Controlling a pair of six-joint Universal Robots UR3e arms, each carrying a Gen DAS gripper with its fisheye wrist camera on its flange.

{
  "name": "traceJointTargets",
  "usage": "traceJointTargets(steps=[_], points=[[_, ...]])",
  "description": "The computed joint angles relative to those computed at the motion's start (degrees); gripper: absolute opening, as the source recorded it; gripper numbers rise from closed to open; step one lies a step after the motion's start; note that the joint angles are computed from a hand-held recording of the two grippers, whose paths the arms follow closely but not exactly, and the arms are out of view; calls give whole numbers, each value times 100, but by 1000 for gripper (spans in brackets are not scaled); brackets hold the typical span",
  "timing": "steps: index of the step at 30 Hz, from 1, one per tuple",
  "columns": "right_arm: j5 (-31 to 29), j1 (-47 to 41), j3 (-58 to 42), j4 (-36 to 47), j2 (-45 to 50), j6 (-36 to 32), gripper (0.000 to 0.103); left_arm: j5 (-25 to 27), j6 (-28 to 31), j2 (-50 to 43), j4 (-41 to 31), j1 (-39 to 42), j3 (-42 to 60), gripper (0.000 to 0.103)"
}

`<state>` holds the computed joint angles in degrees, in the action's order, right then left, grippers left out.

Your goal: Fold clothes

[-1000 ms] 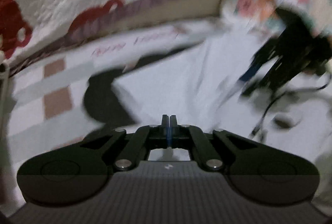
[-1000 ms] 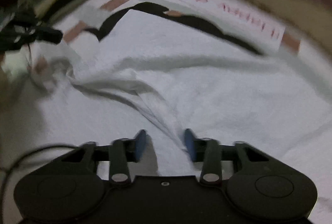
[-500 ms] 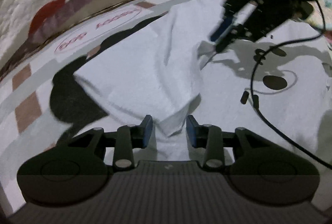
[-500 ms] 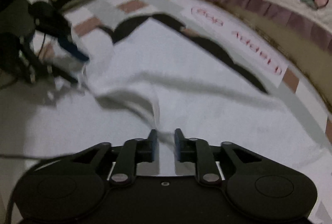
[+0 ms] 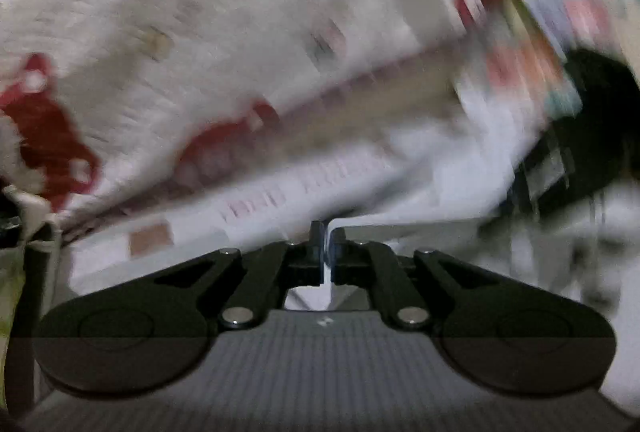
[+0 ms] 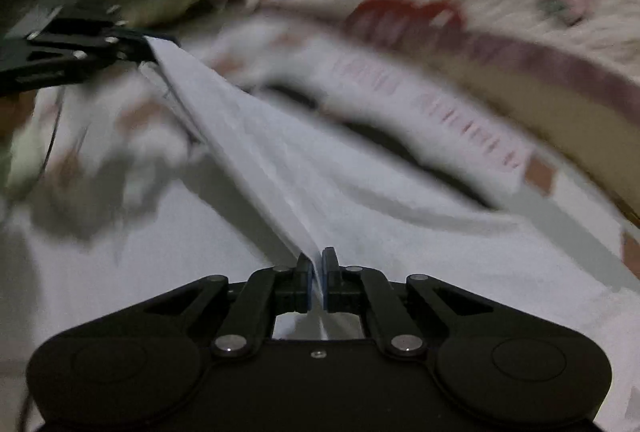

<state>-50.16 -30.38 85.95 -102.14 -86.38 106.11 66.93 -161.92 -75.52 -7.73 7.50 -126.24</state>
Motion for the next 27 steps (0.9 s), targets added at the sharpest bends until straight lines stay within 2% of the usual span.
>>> traceJointTargets(steps=[1,3,4,6,7,9,12,15,16,18,20,22,25,27], points=[[-100,31,251,-320,-163,-37,4,244,23,-27,159,-178,-52,3],[-315,100,734,-950,-470,-126,5,1214,533,-259,467,-839,-152,3],[-679,188,976,-1342,-514,-282,5,1495,686,-334,528,-1028,-175,3],[-1318,219,1431,-2146,-512,-225,5,1287,452,-209,170,-850,-119,3],[-1550,180,1566,-2414,-476,-135,5,975,231,-107,-109,-632,-63,3],[-1917,-68,1512,-2613,-398,388,5,738,43,-39,-270,-432,-33,3],[-2517,-406,1102,-2854,-239,1612,5,842,93,-217,-89,-461,-3,2],[-2865,-870,119,-2568,351,2912,15,820,169,-270,-467,-469,188,3],[-2820,-1073,-296,-2323,600,3396,18,863,199,-337,-668,-507,312,3],[-2125,-1678,-1022,-1561,992,4104,20,934,250,-469,-1030,-574,544,3],[-1462,-2161,-1154,-1513,1138,4500,20,830,257,-493,-1186,-533,593,3],[-1247,-2274,-1216,-1678,1324,4618,20,613,206,-462,-1338,-408,584,3],[-1268,-2157,-1614,-1871,1873,4556,20,359,83,-459,-1602,-208,607,3],[-1126,-2188,-1854,-1782,2130,4401,25,288,21,-533,-1679,-115,639,3]])
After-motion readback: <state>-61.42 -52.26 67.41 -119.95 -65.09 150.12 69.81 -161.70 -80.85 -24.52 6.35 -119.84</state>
